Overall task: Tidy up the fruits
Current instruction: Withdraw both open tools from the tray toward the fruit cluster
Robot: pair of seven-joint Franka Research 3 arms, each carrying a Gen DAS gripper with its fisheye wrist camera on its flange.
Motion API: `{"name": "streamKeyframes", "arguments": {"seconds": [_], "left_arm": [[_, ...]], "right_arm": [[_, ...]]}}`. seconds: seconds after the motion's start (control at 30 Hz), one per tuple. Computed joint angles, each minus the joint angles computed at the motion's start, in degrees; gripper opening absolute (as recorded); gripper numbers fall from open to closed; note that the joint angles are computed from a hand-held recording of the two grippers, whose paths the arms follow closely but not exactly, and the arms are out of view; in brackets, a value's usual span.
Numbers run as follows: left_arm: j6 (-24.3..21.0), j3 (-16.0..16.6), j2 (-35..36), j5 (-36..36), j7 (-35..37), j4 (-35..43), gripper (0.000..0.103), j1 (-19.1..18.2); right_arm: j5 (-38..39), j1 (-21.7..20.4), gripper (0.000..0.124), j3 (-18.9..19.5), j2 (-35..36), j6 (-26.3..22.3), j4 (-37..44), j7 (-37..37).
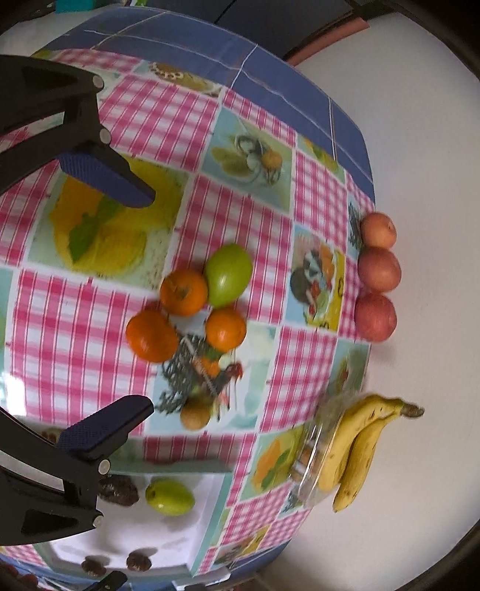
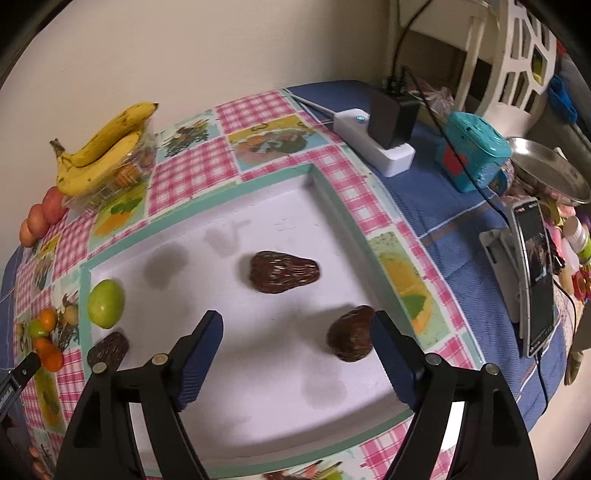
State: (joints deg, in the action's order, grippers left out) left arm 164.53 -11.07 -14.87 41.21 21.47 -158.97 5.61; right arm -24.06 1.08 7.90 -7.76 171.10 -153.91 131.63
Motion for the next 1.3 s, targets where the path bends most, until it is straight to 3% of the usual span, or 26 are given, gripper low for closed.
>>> {"name": "streamKeyframes", "arguments": {"seconds": [0.13,0.33,0.7,0.9,1.03,1.17,1.3], "left_arm": [[0.2,0.7,-0.7,1.1,0.1,-0.5,0.103,1.2],[1.5,1.6,-1.9,2.0,1.5,-1.5,0.103,3.7],[3.2,4.4,-6.6,2.4,4.3,-5.7,0.103,12.1],[4.4,4.3,-9.4,1.8,5.6,-8.0,0.103,17.6],[5.8,4.1,-10.9,1.1,6.1,-9.6,0.103,21.2],[7.3,3.6,-10.9,0.1,7.0,-10.2,0.103,23.8],[8.9,2.8,-10.5,-0.9,8.0,-10.5,0.103,25.8]], "right_arm": [[2.3,1.7,0.084,-0.1,0.8,1.2,0.2,-1.7],[-2.5,2.9,0.084,1.3,2.2,-0.7,2.1,1.7],[-4.8,10.8,0.084,0.2,4.9,-4.2,6.3,3.0],[-3.6,15.6,0.084,0.3,6.3,-4.6,8.4,0.7],[2.1,18.6,0.084,0.4,7.2,-2.6,8.9,-4.3],[16.4,21.5,0.084,1.0,7.9,1.8,8.4,-15.1],[17.0,23.2,0.084,0.8,8.5,3.5,9.0,-15.6]]}}
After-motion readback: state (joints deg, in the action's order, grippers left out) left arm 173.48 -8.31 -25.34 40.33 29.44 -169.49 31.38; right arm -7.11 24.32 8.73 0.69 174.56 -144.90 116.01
